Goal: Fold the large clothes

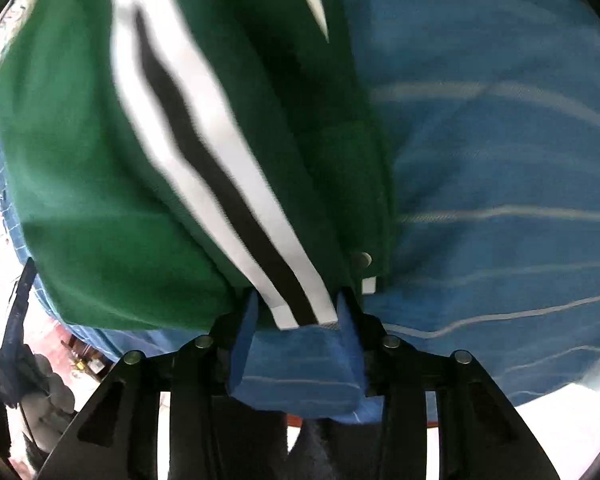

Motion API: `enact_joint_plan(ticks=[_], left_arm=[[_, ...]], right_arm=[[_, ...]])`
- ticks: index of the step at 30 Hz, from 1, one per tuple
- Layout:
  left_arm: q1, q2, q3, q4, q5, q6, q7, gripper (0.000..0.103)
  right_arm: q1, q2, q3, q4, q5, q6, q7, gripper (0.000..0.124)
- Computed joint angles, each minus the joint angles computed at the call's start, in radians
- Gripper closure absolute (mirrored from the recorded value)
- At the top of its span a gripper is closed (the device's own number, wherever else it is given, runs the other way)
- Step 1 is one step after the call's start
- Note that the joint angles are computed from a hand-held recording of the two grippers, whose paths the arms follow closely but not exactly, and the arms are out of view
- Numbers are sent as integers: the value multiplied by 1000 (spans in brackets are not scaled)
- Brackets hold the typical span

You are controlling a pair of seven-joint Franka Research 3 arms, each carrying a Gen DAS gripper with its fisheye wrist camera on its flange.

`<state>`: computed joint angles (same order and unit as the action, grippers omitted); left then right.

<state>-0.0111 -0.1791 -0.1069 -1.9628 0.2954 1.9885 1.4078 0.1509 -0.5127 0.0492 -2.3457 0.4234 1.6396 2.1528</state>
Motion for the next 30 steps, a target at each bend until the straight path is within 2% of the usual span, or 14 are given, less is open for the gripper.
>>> enact_joint_plan(ticks=[3,5,8,11,12,13,14,17,20,22,25,27,28,30], left_arm=[[1,67,0,119,-16,20,-3,0],[-2,137,-8,203,-8,47,-25,0],[-13,257,-15,324,25,80,-74,0],[-35,399,-17,458,58,66,-101,0],[-43,437,-16,497,65,51,-101,0],[-47,461,-14,522,66,39,-95,0],[-55,495,-12,557,75,20,-86,0],[-67,493,-6,557,91,29,-96,0],[-65,466,-5,524,86,33,-96,0],[-66,478,-5,536,84,18,-95,0],[-68,463,-2,521,91,-5,-107,0],[-61,450,-4,510,74,-5,-110,0],[-59,444,-5,501,70,-1,-112,0],[-58,440,-6,491,71,3,-113,0]], right_arm=[[-29,-10,17,88,-104,44,22,67],[-49,-28,-5,78,-86,192,12,49],[-54,9,-43,28,-12,440,-58,48],[-31,104,-100,14,120,574,-160,48],[-15,147,-122,17,187,598,-213,55],[2,201,-125,26,260,617,-250,74],[21,232,-145,35,334,619,-308,120],[-16,229,-109,49,297,668,-315,121],[-52,186,-69,22,190,746,-201,121],[-65,216,-78,46,121,665,-174,120],[-55,226,-105,51,158,569,-228,101],[-58,178,-111,7,192,587,-249,48],[-64,142,-120,-20,203,590,-261,37],[-67,99,-137,-77,241,591,-293,34]])
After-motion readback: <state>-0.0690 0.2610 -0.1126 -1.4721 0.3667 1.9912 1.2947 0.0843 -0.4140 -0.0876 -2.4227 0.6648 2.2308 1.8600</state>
